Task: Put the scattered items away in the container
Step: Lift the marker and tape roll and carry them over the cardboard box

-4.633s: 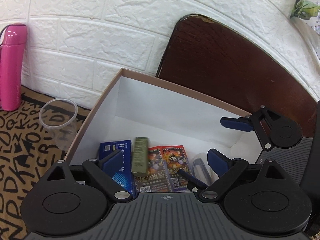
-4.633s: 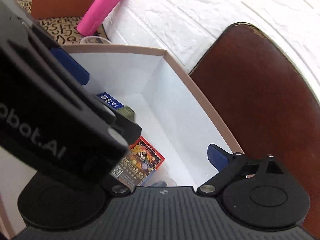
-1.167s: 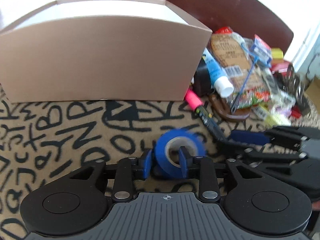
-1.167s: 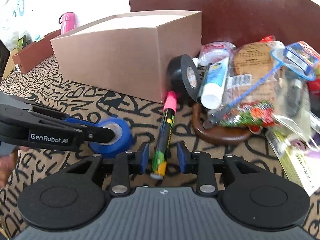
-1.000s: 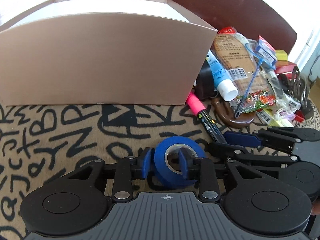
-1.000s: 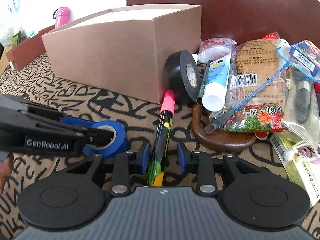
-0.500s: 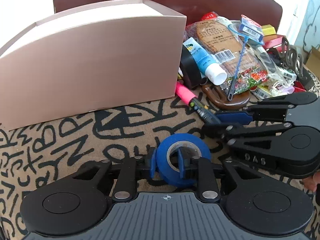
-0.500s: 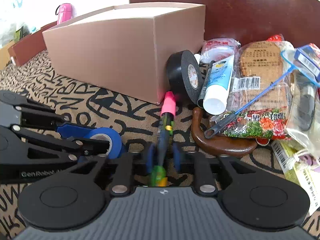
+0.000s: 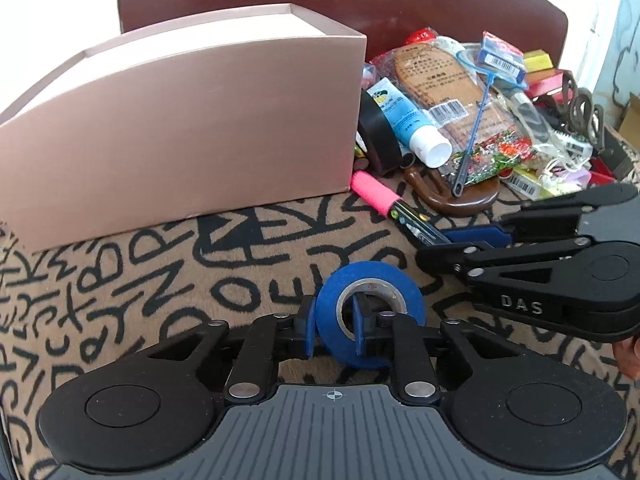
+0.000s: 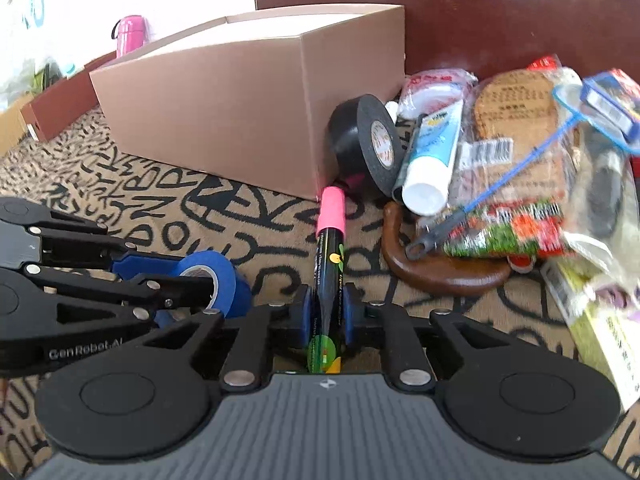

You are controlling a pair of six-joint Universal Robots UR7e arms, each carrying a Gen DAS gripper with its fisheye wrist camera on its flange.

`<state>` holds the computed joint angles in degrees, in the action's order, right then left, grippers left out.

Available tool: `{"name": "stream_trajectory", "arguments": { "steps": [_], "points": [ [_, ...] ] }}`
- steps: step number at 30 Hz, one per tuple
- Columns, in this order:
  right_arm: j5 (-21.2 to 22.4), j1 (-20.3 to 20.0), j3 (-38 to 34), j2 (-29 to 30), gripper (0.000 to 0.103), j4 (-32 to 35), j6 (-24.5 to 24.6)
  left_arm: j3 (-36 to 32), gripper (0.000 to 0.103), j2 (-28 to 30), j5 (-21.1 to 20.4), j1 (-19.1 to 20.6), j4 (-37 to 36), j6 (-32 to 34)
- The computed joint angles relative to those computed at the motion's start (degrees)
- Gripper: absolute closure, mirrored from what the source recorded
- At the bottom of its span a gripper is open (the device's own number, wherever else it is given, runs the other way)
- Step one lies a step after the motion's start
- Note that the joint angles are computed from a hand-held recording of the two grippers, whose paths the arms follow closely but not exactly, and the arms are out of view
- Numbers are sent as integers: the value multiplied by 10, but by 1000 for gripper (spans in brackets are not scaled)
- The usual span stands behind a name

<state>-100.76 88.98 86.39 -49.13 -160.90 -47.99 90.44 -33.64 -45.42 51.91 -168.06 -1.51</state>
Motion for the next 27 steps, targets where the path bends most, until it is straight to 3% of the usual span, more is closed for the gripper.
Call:
{"name": "stream_trajectory", "arguments": {
  "steps": [5, 17, 22, 27],
  "points": [
    [42, -12, 6, -34, 86, 86, 34, 29, 91, -23, -25, -3, 3, -26],
    [128, 1, 32, -91, 86, 136, 26, 85, 91, -84, -15, -26, -61, -38],
    [160, 22, -12, -82, 86, 155, 29, 63, 91, -98, 8, -39, -90, -2],
    [147, 56, -94, -30, 86, 145, 48, -12, 91, -89, 22, -32, -69, 12]
  ]
}}
